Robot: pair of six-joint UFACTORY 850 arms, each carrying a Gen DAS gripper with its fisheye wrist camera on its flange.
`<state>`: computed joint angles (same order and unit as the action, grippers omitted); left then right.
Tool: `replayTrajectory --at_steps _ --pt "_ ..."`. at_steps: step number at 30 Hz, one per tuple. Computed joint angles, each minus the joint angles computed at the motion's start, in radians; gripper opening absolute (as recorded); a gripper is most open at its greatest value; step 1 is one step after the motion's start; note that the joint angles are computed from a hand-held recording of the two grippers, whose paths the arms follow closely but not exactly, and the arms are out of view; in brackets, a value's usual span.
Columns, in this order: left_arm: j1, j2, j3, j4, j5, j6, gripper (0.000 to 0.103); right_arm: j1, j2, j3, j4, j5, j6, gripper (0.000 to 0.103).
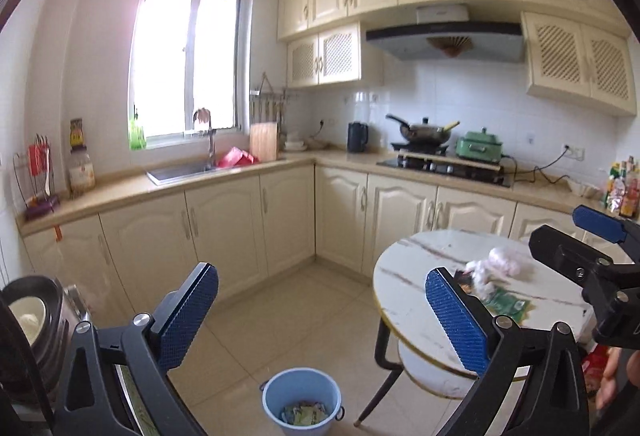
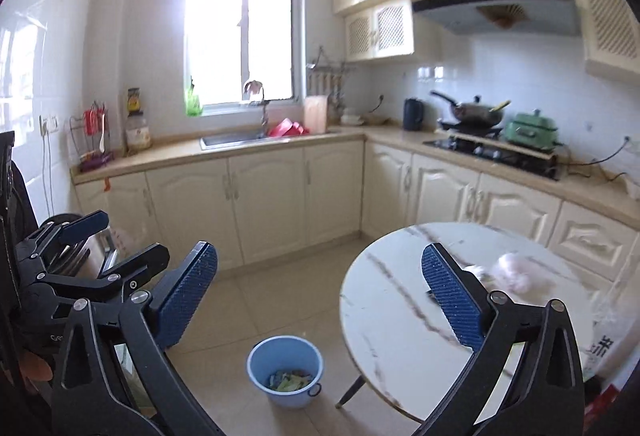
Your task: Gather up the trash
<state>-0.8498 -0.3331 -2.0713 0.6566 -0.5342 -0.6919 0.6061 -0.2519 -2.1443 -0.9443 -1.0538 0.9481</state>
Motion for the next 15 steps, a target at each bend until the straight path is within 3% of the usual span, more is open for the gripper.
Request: replayTrajectory --at_steps 9,15 --pt "-0.183 0.257 0.353 0.576 -0.009 -0.526 0.102 0.119 0.076 -0.033 -0.173 -0.173 0.041 0.103" --pt "-0.239 0.365 0.524 0.799 -0.024 -0.759 0.102 0.165 0.107 -0.019 -0.259 -0.238 0.082 0.103"
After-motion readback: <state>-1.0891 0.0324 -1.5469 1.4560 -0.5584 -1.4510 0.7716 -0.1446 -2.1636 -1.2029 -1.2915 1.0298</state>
